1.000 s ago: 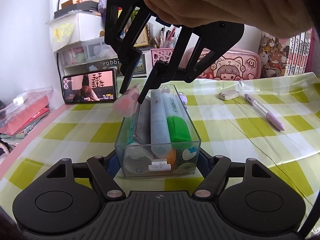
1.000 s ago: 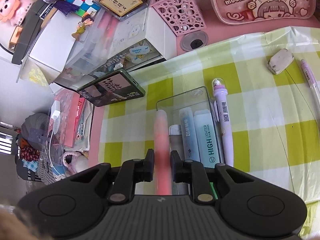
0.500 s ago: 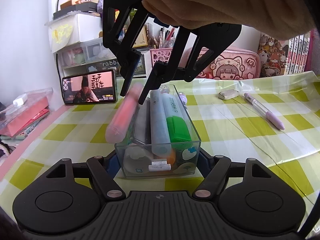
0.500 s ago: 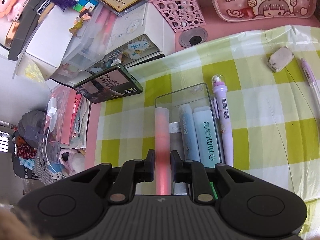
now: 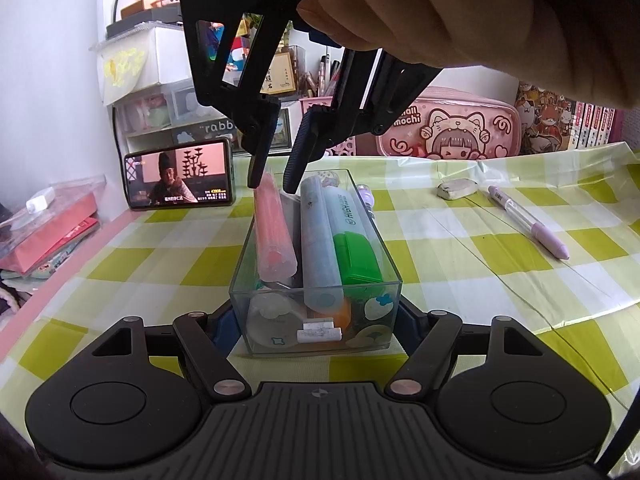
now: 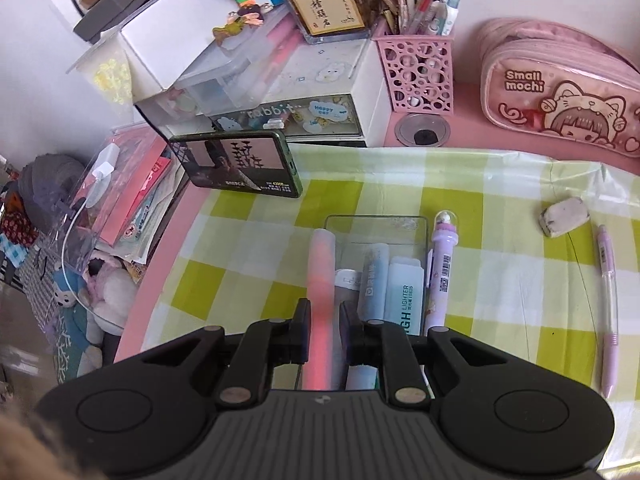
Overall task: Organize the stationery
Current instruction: 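Lower the pink highlighter into the clear box and open the right gripper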
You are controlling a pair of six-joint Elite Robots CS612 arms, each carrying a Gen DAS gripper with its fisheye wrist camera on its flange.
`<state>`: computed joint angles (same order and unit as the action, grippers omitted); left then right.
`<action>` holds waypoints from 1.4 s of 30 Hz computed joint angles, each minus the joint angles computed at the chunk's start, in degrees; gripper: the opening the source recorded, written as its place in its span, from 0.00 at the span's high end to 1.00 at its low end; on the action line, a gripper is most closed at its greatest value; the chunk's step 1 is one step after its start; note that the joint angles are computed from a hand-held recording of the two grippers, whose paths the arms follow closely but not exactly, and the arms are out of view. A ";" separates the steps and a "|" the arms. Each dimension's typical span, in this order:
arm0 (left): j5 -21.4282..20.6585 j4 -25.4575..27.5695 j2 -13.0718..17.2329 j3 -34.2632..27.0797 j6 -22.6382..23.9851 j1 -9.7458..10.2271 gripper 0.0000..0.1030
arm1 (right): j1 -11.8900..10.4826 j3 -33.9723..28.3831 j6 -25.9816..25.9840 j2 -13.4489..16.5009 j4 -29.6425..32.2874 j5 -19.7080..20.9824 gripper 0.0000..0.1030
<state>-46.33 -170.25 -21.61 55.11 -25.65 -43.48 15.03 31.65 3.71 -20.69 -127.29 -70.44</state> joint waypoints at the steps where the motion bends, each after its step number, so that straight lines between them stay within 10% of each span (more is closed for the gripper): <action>1: 0.03 0.00 0.00 0.00 0.04 -0.02 0.29 | 0.02 0.11 0.11 -0.06 0.13 0.21 0.83; 21: -0.53 0.31 -0.05 -0.03 -0.58 0.05 0.29 | -1.34 -1.45 2.12 0.94 3.95 6.57 0.89; 42: -0.74 0.20 -0.01 -0.05 -0.59 0.09 0.29 | -1.61 3.36 -1.15 -1.26 -2.19 4.57 0.89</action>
